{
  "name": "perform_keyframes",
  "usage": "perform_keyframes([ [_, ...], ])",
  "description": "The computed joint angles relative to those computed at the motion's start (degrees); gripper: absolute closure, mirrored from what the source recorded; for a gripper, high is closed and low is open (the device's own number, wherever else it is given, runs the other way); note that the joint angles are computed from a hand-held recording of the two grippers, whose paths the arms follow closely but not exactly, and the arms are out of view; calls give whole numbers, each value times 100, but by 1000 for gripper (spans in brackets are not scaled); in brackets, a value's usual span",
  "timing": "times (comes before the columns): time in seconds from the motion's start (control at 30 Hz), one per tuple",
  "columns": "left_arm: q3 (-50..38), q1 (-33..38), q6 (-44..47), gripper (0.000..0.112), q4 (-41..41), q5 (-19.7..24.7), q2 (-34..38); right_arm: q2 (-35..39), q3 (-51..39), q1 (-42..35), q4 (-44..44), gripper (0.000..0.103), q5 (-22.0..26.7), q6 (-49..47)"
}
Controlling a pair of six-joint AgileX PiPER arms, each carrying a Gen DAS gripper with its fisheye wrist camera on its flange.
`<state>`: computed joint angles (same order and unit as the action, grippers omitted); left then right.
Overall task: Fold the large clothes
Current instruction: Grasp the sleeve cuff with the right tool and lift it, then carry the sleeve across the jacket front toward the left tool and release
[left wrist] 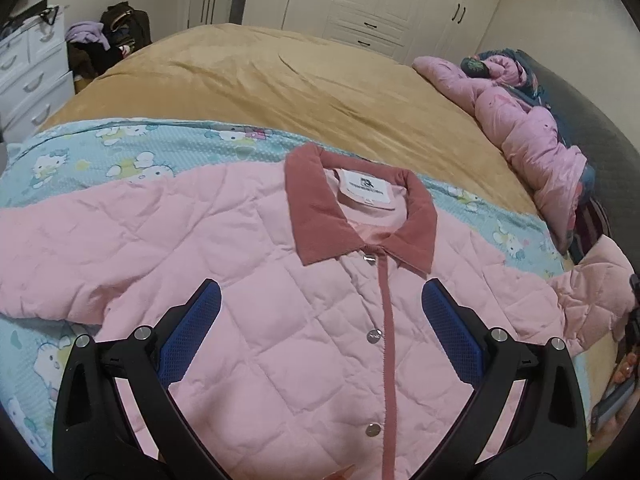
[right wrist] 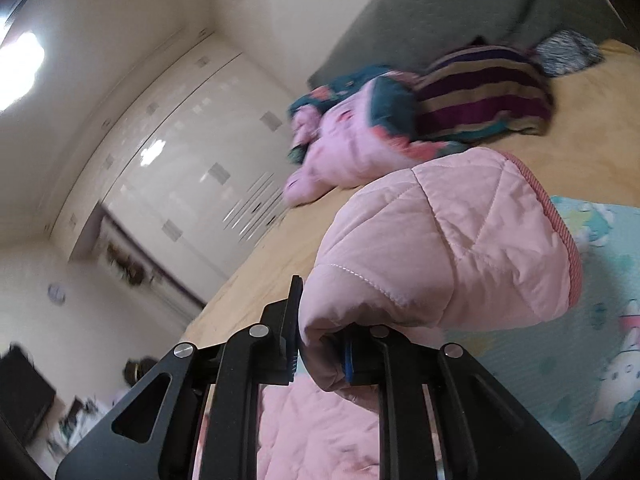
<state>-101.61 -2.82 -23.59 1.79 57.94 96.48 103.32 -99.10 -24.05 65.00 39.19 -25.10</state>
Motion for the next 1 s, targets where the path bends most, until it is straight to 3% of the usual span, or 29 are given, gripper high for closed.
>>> perform_keyframes([
  [0.53, 555, 1130, 1063, 18, -1969, -328, -405, 98, -488, 2274, -1371, 88, 198, -77],
  [0.63, 750, 1399, 1478, 18, -2798, -371, -424, -33, -207, 2857, -1580, 88, 25, -309],
  [0.73, 886, 1457, 1532, 18, -2965, -503, -477, -51, 50, 3492, -2096, 88, -266, -323],
  [0.93, 1027, 1609, 1744, 18, -3398, -552, -477, 363, -58, 4090, -3047, 88, 71, 257],
  [1.0, 1060, 1653, 1816, 18, -3497, -548, -439, 561, -226, 4055, -3002, 87, 433, 490],
])
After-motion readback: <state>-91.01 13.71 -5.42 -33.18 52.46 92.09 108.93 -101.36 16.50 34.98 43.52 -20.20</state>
